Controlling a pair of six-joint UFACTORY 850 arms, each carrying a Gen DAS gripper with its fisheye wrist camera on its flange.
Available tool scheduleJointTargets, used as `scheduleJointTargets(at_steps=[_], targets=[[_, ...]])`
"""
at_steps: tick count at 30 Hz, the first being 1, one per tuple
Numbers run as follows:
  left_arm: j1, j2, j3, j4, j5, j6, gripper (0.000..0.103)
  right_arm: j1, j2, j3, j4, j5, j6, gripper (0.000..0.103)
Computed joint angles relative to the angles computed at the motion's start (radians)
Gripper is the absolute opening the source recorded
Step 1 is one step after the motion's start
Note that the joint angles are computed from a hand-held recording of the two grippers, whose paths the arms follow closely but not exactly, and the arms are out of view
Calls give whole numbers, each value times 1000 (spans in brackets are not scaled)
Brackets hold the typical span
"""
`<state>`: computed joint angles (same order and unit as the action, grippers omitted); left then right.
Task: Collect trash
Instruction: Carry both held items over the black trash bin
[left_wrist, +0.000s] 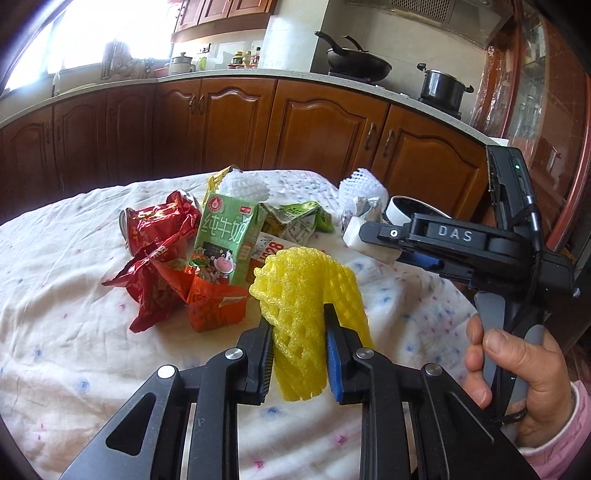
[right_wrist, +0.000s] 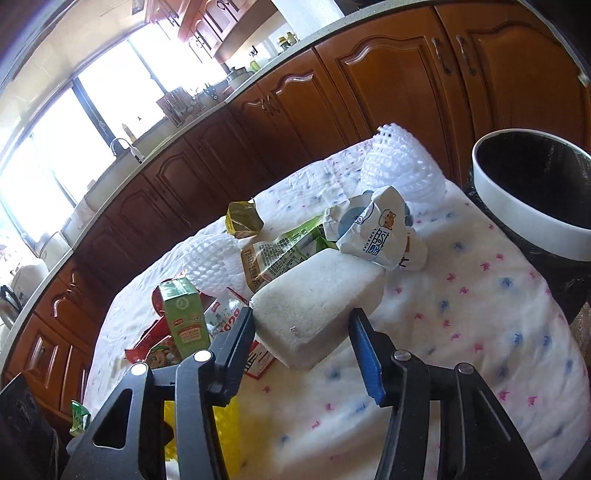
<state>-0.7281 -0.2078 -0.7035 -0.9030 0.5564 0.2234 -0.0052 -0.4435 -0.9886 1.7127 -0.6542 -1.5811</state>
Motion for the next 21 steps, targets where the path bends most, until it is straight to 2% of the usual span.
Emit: scheduleJointTargets(at_steps=[3, 7, 12, 21], targets=[[-10, 9, 1, 16, 6, -8, 23, -44, 32, 40, -13, -71, -11, 53], [-24, 6, -17, 23, 9, 2, 23, -95, 74, 89, -34, -125, -21, 53], [-25, -36, -79, 47, -5, 24, 23, -153, 106, 129, -22, -102, -46, 53], [14, -145, -241, 131, -78, 22, 23, -266, 78, 96, -2, -60, -55, 54]])
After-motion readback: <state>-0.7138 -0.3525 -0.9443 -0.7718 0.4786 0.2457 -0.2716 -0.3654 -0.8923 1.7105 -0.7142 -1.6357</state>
